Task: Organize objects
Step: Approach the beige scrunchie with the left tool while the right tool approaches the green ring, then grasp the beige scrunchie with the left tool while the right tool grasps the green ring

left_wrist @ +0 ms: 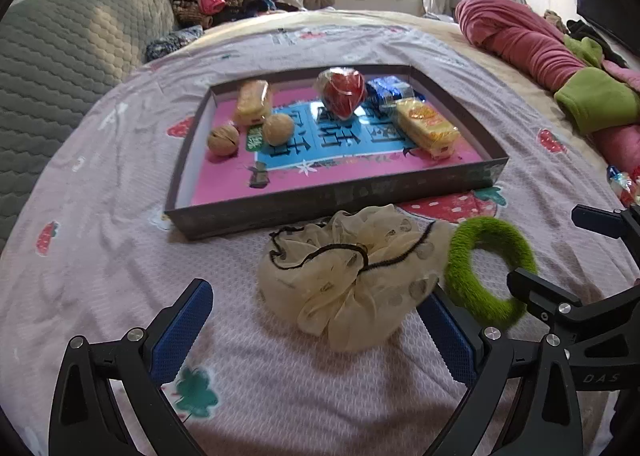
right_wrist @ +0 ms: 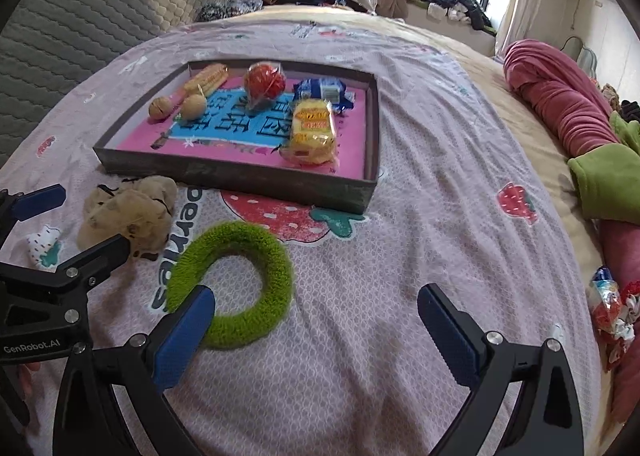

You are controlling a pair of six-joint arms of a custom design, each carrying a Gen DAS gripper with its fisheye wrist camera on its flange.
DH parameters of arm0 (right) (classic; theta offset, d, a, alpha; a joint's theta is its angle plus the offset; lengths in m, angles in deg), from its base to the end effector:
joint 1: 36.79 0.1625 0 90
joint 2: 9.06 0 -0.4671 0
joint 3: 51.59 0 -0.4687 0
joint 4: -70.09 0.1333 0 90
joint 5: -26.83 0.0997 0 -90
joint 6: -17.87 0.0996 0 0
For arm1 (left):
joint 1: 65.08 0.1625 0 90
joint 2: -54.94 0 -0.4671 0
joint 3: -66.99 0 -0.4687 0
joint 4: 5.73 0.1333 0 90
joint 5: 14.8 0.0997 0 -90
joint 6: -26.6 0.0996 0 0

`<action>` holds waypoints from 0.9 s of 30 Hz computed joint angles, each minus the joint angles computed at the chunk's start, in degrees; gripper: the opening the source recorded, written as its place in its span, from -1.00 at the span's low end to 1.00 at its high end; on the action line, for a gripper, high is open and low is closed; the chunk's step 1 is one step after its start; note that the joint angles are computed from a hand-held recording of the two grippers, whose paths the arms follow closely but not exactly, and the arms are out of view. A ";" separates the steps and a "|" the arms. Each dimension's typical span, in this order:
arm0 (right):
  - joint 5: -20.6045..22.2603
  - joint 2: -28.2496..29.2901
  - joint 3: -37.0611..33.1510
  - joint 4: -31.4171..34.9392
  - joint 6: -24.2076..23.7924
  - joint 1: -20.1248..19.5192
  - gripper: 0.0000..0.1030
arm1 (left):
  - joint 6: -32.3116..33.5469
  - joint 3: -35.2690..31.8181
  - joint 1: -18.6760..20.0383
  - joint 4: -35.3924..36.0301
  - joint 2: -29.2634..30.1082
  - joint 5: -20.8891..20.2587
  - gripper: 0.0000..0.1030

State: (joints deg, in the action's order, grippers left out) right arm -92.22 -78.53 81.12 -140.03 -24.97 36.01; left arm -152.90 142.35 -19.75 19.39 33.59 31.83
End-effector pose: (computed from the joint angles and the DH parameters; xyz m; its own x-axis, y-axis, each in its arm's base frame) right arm -0.0674 -0.5049 0.2174 -0.6340 0.1195 0.7640 -0.3676 0.8227 -0.4337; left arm -0.2968 -0.5871 -0.1366 -0.6020 0.4250 -0.6760 0.6957 0.6947 -0.1827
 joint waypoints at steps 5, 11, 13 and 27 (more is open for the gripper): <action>0.24 1.02 -1.75 2.20 0.72 -0.73 0.97 | -0.50 -2.44 1.59 0.82 1.56 1.46 0.96; 1.67 1.70 -3.05 4.02 0.92 -1.20 0.21 | -0.24 -3.37 2.73 0.96 1.73 4.63 0.70; 1.65 2.13 -3.21 3.86 0.18 -0.87 0.05 | -0.24 -3.67 2.83 1.33 1.84 5.26 0.16; 6.71 -1.84 0.72 6.29 0.59 -0.74 -0.73 | 0.71 0.10 1.54 -0.77 -0.82 7.78 -0.60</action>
